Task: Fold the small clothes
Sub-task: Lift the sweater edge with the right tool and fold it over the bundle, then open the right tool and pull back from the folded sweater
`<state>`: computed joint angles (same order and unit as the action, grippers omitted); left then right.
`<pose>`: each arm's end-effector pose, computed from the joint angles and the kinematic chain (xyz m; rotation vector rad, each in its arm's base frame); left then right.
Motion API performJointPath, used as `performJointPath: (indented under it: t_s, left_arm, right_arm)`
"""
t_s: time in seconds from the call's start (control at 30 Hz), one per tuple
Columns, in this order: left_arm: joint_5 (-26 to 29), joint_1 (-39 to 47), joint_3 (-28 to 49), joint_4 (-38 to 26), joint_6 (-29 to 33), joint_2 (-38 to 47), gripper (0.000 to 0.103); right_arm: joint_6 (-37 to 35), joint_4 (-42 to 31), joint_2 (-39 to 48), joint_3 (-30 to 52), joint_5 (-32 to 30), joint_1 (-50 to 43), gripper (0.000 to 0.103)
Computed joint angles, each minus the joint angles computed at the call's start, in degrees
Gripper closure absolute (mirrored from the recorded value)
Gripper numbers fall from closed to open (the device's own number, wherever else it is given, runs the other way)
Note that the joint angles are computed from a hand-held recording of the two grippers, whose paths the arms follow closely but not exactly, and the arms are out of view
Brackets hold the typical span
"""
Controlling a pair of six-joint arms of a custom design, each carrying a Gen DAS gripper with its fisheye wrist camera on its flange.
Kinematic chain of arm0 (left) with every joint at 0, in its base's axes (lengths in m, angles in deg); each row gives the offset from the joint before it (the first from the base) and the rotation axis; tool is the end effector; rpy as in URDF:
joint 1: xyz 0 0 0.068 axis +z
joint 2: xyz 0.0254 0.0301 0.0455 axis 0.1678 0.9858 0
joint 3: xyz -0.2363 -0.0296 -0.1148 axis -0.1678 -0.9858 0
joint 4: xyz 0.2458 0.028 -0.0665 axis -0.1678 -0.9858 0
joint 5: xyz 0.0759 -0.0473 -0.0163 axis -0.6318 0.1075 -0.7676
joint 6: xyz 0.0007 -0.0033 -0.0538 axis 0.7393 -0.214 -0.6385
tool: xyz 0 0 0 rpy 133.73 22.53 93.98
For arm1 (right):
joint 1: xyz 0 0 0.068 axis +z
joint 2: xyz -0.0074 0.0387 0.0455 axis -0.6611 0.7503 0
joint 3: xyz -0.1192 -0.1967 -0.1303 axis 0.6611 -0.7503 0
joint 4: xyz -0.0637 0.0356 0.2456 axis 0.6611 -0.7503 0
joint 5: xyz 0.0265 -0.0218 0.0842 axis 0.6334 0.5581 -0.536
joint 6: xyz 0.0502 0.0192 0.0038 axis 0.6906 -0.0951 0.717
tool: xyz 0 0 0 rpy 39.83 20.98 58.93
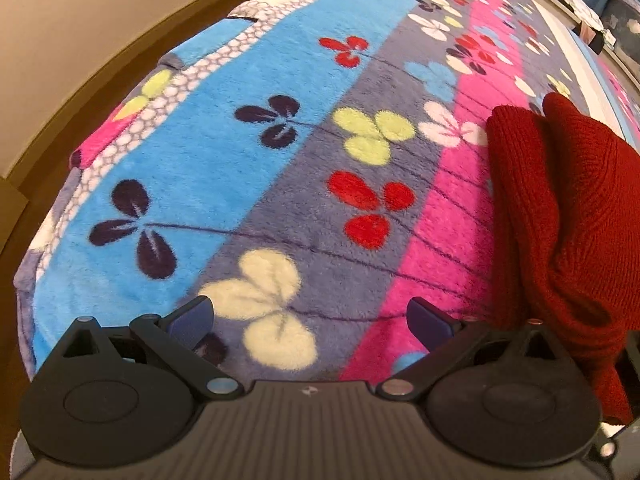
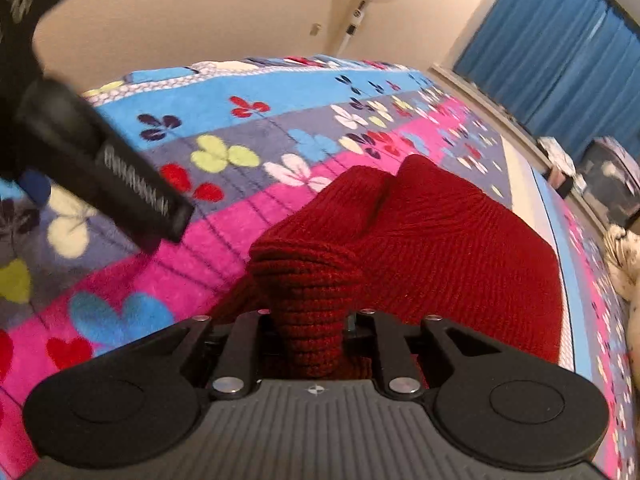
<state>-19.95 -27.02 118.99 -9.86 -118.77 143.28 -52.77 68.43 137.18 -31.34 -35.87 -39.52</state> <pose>0.2888 -0.2036 0.0793 -0.4774 2.7203 -0.0232 0.2456 0.0106 0.0484 -0.7366 2.1986 -0.1992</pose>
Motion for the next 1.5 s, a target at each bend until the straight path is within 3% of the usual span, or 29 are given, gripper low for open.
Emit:
performJointPath:
  t_s: [0.03,0.1,0.17,0.27,0.33,0.4,0.47,0.5,0.57,0.63,0.67,0.7,0.77,0.8,0.93,1.0,1.07,1.13,1.2,1.23,1.3,1.43,1.5]
  left_arm:
    - [0.0,-0.1,0.2,-0.5,-0.1,-0.2,0.000]
    - [-0.4,-0.5,0.6,-1.5,0.0,-0.8,0.000]
    - [-1.0,-1.1,1.9,-3.3,0.1,-1.6,0.000]
    - [-2.2,-2.7,3.8,-4.7,1.0,-4.3,0.000]
    - [-3.1,-4.1,6.2,-5.4,2.2,-4.8,0.000]
    - [-3.3,-5.6,10.6,-6.4,4.1,-3.5,0.000]
    - [-3.7,-7.3,18.0,-9.7,6.3,0.8,0.000]
    - [-4.2,-8.1,22.4,-12.4,6.9,3.9,0.000]
    - [-8.4,-9.9,30.8,-19.7,5.6,10.9,0.000]
    - [-11.5,-10.9,35.1,-24.7,3.2,16.4,0.000]
    - [-11.2,-11.0,34.2,-24.8,2.6,17.5,0.000]
    - [-11.0,-10.9,32.7,-24.0,2.5,17.8,0.000]
    - [-9.8,-10.3,24.4,-16.9,2.1,13.9,0.000]
    - [-8.7,-9.8,22.8,-16.0,1.5,12.5,0.000]
    - [-9.3,-10.1,22.7,-19.3,1.6,8.8,0.000]
    - [-10.3,-11.1,24.9,-22.2,2.5,9.4,0.000]
    - [-10.6,-12.4,27.7,-26.5,1.7,10.2,0.000]
    - [-11.7,-14.2,25.3,-26.9,-0.3,7.0,0.000]
    - [-9.5,-15.8,20.4,-25.0,-1.2,1.3,0.000]
    - [-8.3,-16.7,18.2,-24.4,-1.9,-1.5,0.000]
    - [-8.5,-19.8,15.2,-25.0,-4.1,-6.1,0.000]
    - [-11.5,-26.7,13.9,-28.7,-9.0,-11.1,0.000]
    - [-12.3,-29.7,14.5,-31.6,-13.2,-12.3,0.000]
  right_arm:
    - [-1.5,1.3,0.7,-0.6,-1.8,-0.9,0.073]
    - [-2.2,-1.7,-2.5,-1.5,-4.0,-1.8,0.053]
    - [-1.2,-17.0,-13.1,-1.0,-10.2,-5.3,0.044]
    - [-0.6,-39.3,-27.3,1.5,-21.2,-15.0,0.044]
    - [0.6,-49.0,-31.9,4.8,-27.8,-24.4,0.044]
    - [4.2,-50.7,-31.8,8.2,-29.3,-31.2,0.044]
    - [7.7,-46.4,-29.1,10.2,-27.8,-34.1,0.047]
    - [8.9,-44.2,-26.7,11.5,-25.8,-34.4,0.057]
    - [9.1,-43.9,-20.8,14.7,-24.0,-34.8,0.066]
    - [6.5,-46.8,-13.3,17.8,-20.6,-33.8,0.068]
    - [3.7,-49.2,-8.8,18.8,-18.8,-33.3,0.068]
    - [1.9,-47.2,-7.0,17.0,-18.0,-33.4,0.068]
    - [-2.2,-36.7,-7.7,9.6,-19.6,-34.8,0.068]
    - [-3.3,-36.1,-8.8,8.5,-20.3,-35.3,0.068]
    - [-1.3,-48.5,-14.7,13.3,-24.5,-38.3,0.068]
    - [-1.1,-49.6,-17.8,13.6,-26.7,-40.0,0.059]
    - [-1.1,-49.7,-16.4,14.3,-23.5,-39.0,0.057]
    - [-2.1,-53.7,-13.7,16.3,-19.4,-37.9,0.057]
    - [-3.1,-57.1,-18.0,14.9,-21.4,-39.8,0.054]
    - [-4.9,-60.7,-21.5,14.3,-24.1,-42.2,0.050]
    - [-9.6,-69.7,-27.1,15.3,-29.4,-47.6,0.029]
    - [-25.1,-89.2,-34.3,19.8,-37.5,-61.3,0.020]
    - [-31.5,-94.6,-37.2,20.4,-40.4,-67.4,0.020]
